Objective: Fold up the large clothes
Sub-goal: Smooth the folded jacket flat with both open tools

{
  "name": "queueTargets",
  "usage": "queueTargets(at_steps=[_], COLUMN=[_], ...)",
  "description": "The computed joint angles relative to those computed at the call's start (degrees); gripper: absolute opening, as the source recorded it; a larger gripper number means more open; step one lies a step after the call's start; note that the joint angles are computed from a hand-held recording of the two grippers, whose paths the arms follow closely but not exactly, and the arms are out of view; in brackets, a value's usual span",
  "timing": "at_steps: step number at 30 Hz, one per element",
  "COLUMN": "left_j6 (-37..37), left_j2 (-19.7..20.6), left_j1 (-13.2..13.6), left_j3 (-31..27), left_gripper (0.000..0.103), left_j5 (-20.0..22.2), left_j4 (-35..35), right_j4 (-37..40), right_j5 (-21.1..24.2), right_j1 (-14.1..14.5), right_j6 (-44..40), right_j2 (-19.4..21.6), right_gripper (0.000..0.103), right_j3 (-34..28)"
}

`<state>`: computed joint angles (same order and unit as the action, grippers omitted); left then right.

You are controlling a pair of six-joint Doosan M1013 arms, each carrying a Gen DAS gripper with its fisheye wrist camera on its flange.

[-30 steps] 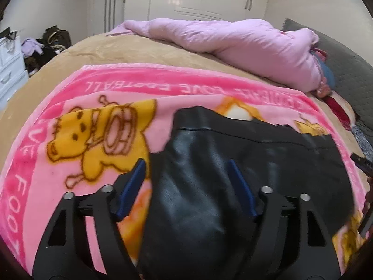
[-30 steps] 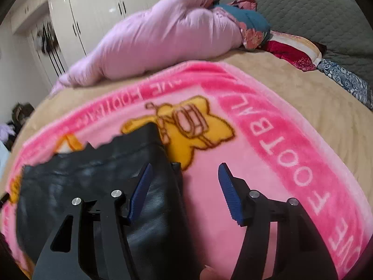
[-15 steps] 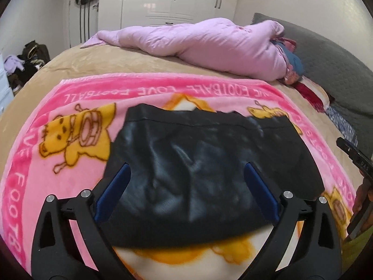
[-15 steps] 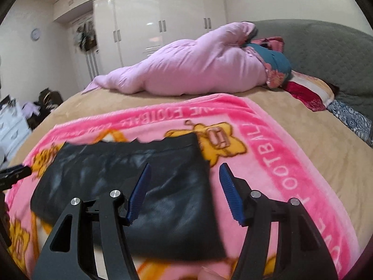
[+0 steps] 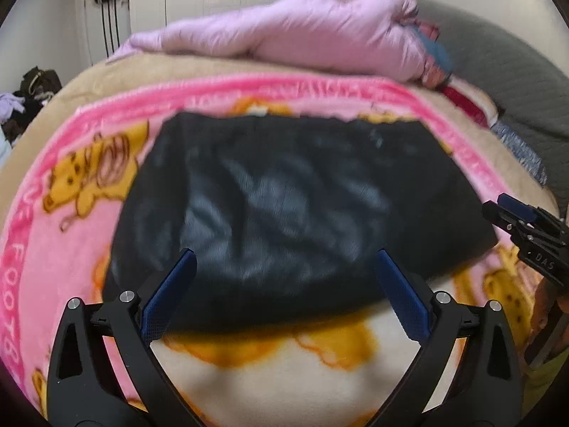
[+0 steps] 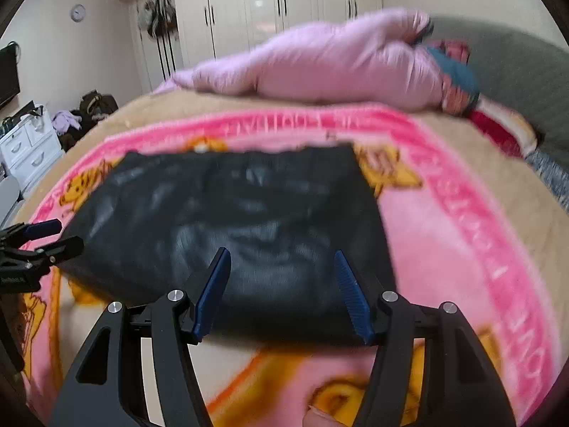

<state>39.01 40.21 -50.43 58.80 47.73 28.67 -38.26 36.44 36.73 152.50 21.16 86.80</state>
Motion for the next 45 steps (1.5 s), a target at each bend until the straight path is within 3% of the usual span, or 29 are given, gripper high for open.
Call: queueTargets(at_steps=[4,7,18,22,29,45], left_j6=[2.78,1.19,0.17,-0.64,-0.28,-6.00], left_j2=[2.14,2.22,2.25,1.47,0.03,-5.26], left_j1=[0.93,0.58,0.38,0.08,0.01,0.62], left_j3=[-1.31,0.00,0.29,0.86,2.44,10.24], left_gripper=[0.094,0.094,0.094,0.094,0.094,0.094], left_j5=[3.01,1.71,1.62,0.94,-1.13,-3.62], left_j4=[-5.63,-3.29,-2.46,-1.54,-2.38,4.62], right_j4=[16.74,20.41,17.69,17.15,8.68,3.67], right_j5=[1.85,1.65,3.66,1.33,-3.94,-6.91], right_j1=[-2.38,-2.96,-2.06,-2.11,-0.78,1.01], right_j6=[-11.30,-13.00,-10.89,-10.43,-3.93,-2.30], right_j2=[2.02,2.48,3.06,1.84,-0.12,0.46], right_gripper=[0.060,0.060,0.060,0.069,0.070,0.069], right_j3=[-1.19,-1.14,-1.93,-1.10,0.38,-0.32])
